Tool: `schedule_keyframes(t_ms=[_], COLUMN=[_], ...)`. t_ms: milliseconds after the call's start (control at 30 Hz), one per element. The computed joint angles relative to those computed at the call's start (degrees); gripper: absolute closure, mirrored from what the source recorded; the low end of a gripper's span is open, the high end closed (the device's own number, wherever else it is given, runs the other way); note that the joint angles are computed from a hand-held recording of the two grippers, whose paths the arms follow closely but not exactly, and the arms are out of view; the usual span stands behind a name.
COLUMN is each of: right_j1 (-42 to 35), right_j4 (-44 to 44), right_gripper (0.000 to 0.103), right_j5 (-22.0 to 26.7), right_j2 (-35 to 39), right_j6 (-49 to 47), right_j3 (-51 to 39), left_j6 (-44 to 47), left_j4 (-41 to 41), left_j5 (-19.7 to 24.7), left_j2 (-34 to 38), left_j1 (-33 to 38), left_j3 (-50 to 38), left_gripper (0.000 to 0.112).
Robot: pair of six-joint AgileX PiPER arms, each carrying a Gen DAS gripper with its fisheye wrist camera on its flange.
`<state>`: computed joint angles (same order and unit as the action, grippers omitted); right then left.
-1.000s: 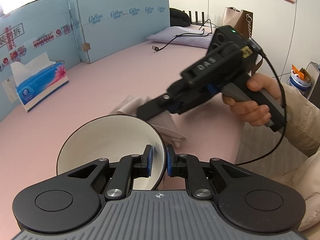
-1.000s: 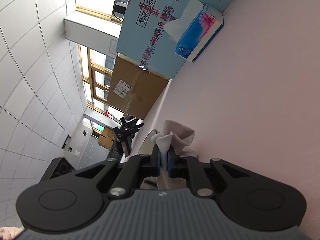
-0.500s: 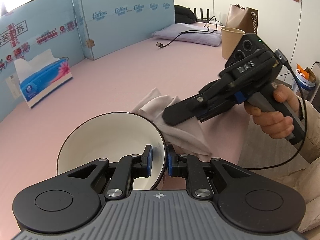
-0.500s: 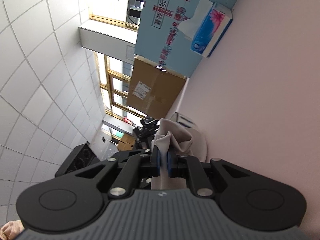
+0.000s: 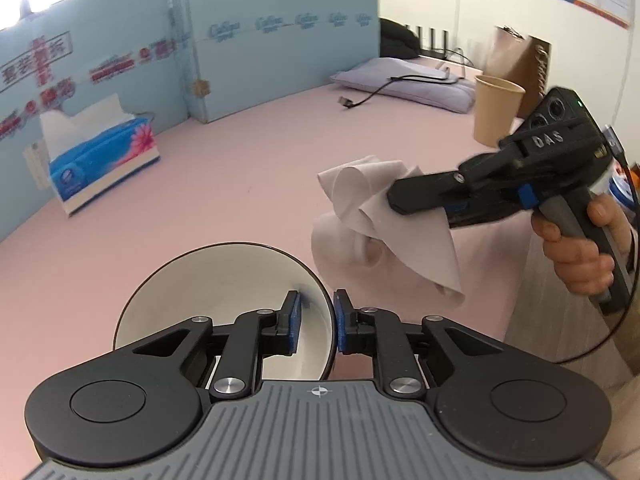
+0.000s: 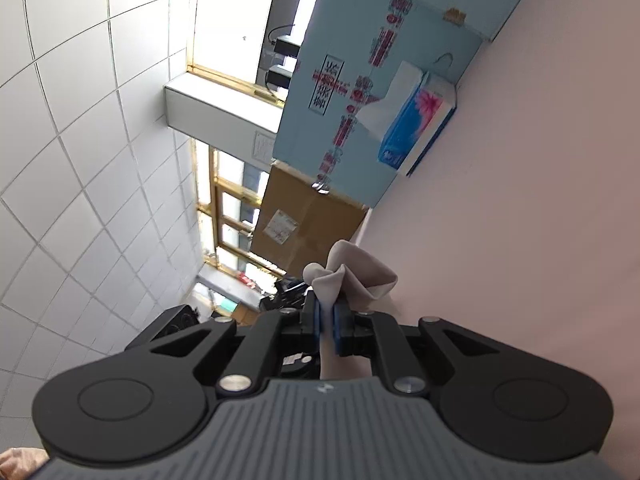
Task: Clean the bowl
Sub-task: 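Sweep the cloth in the right tool across the bowl's outer wall, then wipe the bowl's outer wall near the left tool with the right tool's cloth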
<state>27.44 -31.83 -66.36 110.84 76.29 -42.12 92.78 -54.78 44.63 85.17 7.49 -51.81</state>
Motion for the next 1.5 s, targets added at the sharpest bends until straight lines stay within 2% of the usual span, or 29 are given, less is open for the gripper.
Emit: schedule_keyframes(t_ms=[167, 300, 500, 667, 800, 1033, 1200, 1367, 1500], right_j1=[0.1, 0.6, 2.0, 2.5, 2.2, 1.6, 0.9, 0.3, 0.4], right_j4=[1.0, -0.5, -2.6, -4.7, -7.1, -15.5, -21.7, -33.1, -39.1], right_gripper=[0.093, 0.093, 0.093, 0.093, 0.093, 0.093, 0.093, 0.093, 0.093], right_j5=[-1.8, -2.0, 3.2, 10.9, 14.3, 19.7, 19.6, 20.5, 20.4], right_j2=[1.2, 3.0, 5.2, 5.1, 6.6, 9.8, 13.3, 17.3, 19.4], right_j6=[0.3, 2.0, 5.8, 9.7, 12.7, 20.4, 27.5, 38.2, 43.1], right_j3=[-0.1, -2.6, -7.7, -11.6, -16.0, -25.5, -31.6, -41.4, -47.2], left_j6=[6.1, 8.8, 11.4, 13.3, 14.2, 14.7, 14.9, 15.1, 15.0], left_j4=[1.8, 2.4, 0.9, -0.1, -0.5, -0.8, -0.9, -0.7, -0.9], left_j5=[5.8, 6.6, 8.7, 10.9, 12.1, 12.9, 13.7, 14.5, 14.8], left_j2=[-1.2, -3.6, -3.2, -1.9, -1.0, 0.8, 1.8, 2.4, 2.5], left_j1=[3.5, 5.6, 7.6, 9.2, 9.8, 10.0, 10.3, 10.5, 10.7], left_j3=[0.0, 2.3, 2.8, 2.3, 1.8, 0.8, 0.1, -0.4, -0.3], left_gripper=[0.101, 0.098, 0.098, 0.099, 0.099, 0.099, 0.098, 0.098, 0.097])
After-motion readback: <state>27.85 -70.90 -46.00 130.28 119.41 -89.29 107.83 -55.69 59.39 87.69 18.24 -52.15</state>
